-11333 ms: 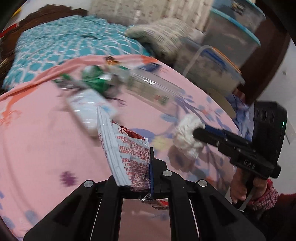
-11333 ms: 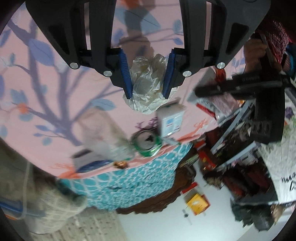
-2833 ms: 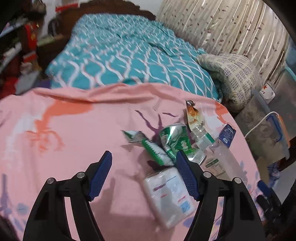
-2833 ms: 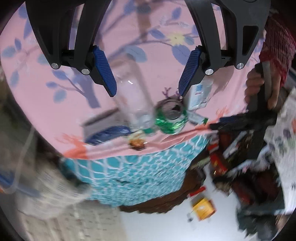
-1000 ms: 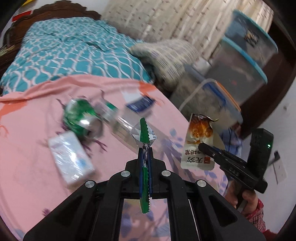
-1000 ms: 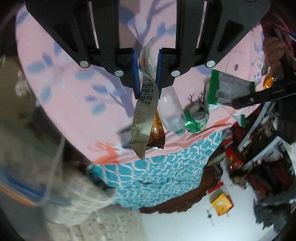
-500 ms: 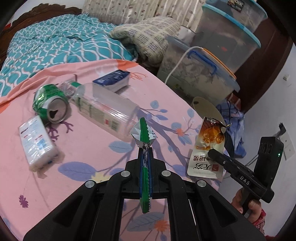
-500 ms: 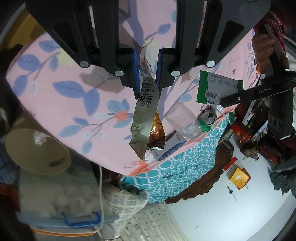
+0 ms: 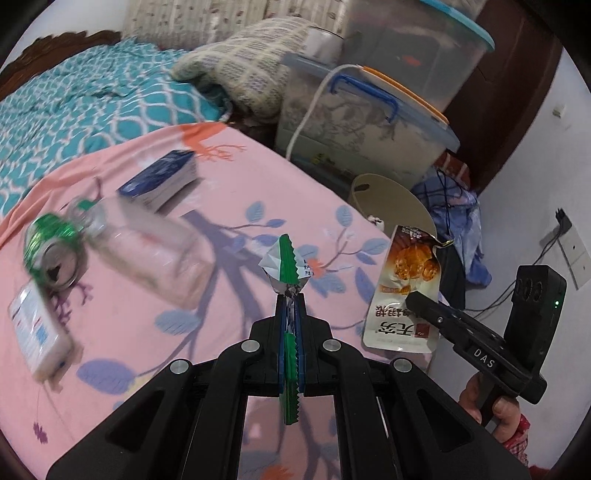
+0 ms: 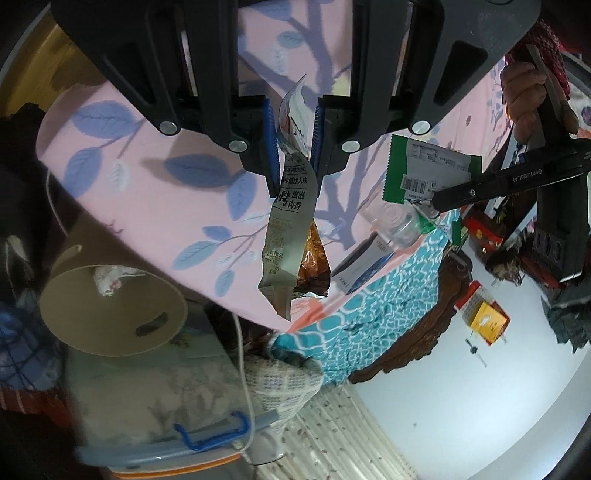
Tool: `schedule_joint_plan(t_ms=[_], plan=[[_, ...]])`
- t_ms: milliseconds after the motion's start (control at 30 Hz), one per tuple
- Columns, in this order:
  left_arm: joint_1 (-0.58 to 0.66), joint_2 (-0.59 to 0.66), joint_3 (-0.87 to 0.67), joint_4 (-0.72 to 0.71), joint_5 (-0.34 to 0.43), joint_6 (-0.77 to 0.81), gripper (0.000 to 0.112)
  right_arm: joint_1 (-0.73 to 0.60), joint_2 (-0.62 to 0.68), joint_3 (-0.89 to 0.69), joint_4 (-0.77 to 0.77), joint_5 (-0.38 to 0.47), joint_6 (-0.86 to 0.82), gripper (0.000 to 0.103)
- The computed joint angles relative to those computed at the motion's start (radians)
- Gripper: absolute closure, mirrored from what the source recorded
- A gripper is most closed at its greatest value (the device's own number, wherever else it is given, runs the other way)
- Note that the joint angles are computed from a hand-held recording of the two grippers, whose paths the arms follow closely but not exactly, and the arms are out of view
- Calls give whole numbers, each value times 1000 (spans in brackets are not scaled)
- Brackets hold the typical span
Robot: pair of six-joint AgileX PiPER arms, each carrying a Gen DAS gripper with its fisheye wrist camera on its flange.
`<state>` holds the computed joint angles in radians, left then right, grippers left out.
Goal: Collect trash
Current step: 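Carry both wrappers over the beige bin, then open both tools to drop the wrappers into the bin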
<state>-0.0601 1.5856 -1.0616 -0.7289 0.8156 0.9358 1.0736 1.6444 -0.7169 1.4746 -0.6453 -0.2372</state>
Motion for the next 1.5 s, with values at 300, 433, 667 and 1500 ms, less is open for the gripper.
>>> schedule_joint_plan(t_ms=[300,433,667,1500], plan=[[-263,117,-174,149,-60,-231,108,-69,-92,183,-176,-25,243,84],[-374,200,-298,229,-58,-338,108,-117,-139,261,-254,-35,338,84],[-519,379,-574,354,-7,-482,108,-265,-225,365,-398,-22,441,84],[-675,1000,-1438,560,266,-696,108,-785,-57,377,-1076,54,826,84]])
